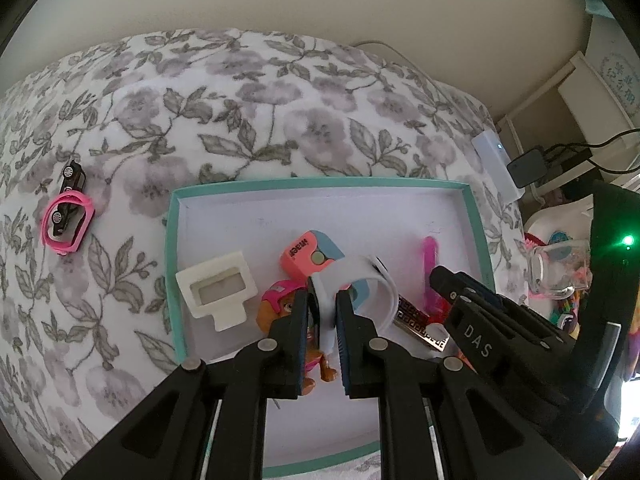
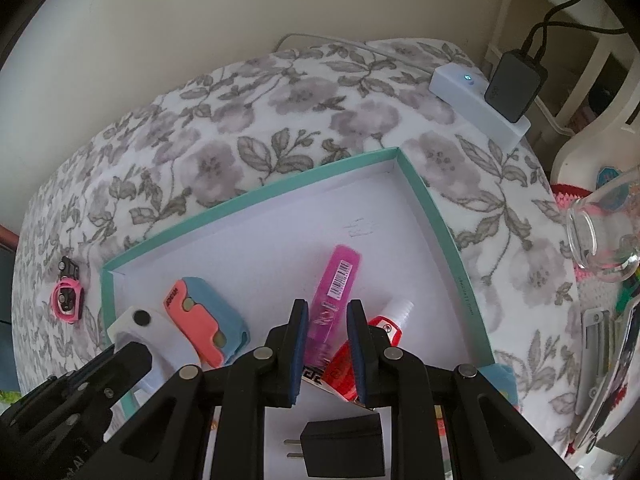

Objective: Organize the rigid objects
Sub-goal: 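Open the left tool to drop the band in the tray while the right tool releases the tube, then move the left tool to the black toy car while the right tool approaches the pink watch band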

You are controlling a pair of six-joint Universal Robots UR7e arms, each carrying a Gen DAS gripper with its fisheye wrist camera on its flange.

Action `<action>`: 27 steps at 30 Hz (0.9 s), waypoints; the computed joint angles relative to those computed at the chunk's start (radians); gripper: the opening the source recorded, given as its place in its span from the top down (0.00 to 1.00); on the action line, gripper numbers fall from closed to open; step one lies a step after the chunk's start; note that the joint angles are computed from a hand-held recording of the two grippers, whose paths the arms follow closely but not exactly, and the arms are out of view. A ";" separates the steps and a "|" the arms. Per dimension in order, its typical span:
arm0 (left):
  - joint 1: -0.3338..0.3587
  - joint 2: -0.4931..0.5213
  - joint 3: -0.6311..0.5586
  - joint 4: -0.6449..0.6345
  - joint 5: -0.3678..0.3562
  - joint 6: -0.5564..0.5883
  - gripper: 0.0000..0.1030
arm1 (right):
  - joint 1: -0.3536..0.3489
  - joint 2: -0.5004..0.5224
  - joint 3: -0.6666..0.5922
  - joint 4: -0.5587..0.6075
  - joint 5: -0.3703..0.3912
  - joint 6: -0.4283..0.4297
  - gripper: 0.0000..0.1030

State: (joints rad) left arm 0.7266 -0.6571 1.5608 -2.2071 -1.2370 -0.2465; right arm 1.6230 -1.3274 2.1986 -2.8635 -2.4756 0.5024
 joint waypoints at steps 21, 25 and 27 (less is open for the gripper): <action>0.035 -0.018 -0.025 -0.009 0.100 -0.063 0.31 | 0.036 0.046 -0.053 0.055 -0.044 0.010 0.53; 0.060 -0.019 -0.035 0.007 0.187 -0.109 0.17 | 0.049 0.082 -0.079 0.063 -0.049 -0.001 0.43; 0.079 -0.021 -0.044 0.020 0.221 -0.132 0.16 | 0.059 0.099 -0.088 0.049 -0.048 -0.012 0.40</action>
